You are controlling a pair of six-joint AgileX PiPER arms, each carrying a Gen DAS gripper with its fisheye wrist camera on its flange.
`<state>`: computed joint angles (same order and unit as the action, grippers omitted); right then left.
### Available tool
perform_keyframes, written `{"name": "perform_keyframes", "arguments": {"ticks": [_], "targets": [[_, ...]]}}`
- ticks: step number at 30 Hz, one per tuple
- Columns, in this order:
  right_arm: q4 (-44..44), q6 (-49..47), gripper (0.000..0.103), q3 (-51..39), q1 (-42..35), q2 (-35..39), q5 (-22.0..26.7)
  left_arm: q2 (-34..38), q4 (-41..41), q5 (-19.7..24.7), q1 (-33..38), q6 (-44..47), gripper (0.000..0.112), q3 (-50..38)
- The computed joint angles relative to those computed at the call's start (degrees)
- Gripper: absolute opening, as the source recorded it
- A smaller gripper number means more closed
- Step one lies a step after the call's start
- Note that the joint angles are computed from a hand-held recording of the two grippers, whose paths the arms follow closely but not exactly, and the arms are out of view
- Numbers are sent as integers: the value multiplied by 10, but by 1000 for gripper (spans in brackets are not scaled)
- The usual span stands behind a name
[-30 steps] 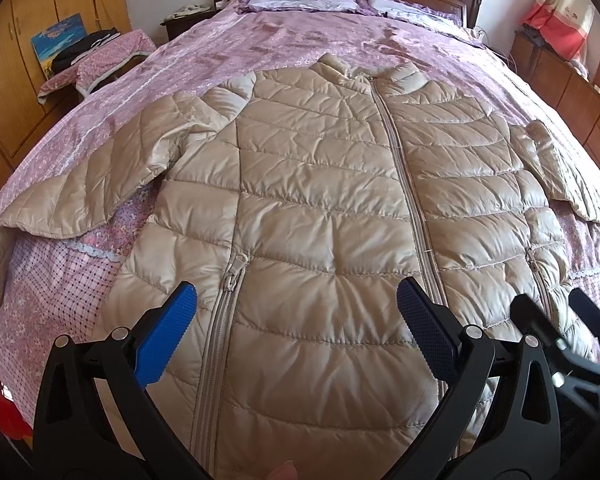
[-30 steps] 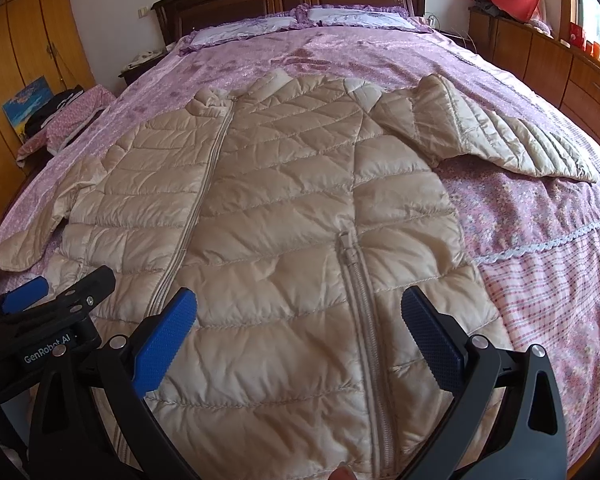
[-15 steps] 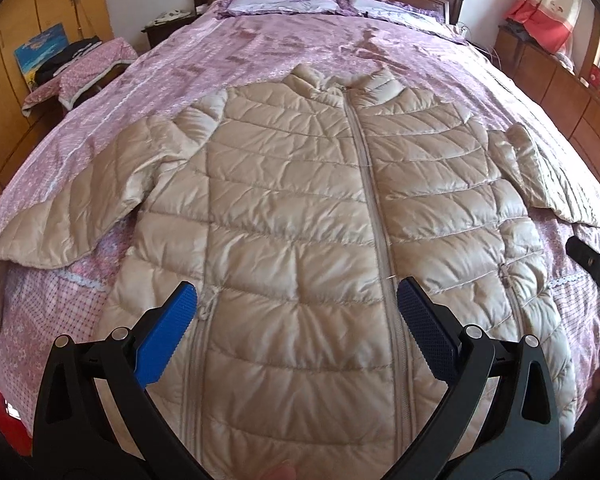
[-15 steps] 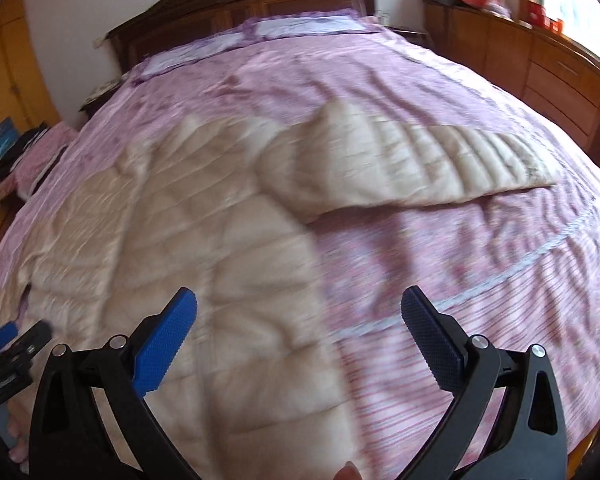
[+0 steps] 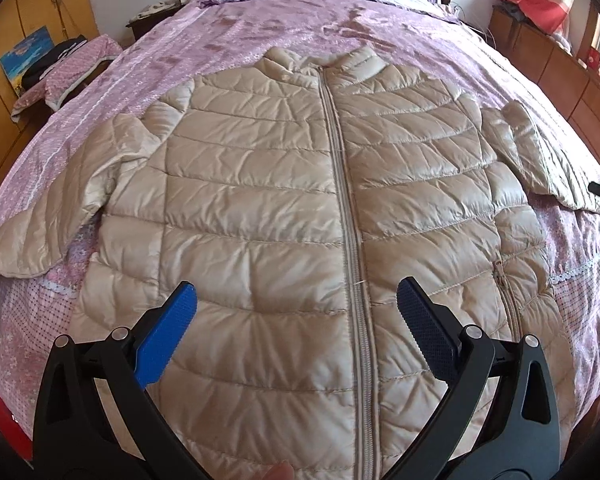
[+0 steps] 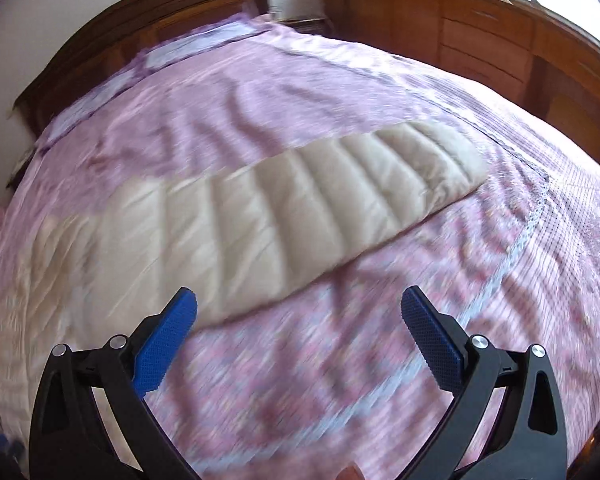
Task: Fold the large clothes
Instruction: 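Reach the right gripper to the jacket sleeve cuff and grasp it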
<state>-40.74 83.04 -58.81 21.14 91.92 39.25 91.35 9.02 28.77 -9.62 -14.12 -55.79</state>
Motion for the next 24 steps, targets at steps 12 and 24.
{"name": "perform_keyframes", "arguments": {"ticks": [12,24], "targets": [[59,-103,98,-57,-139,81,-49,48,21,11,-28,-32,99,-14],[118,-136,98,-58,-172,142,-95,63,-9,-2,-17,-5,99,-7]]}}
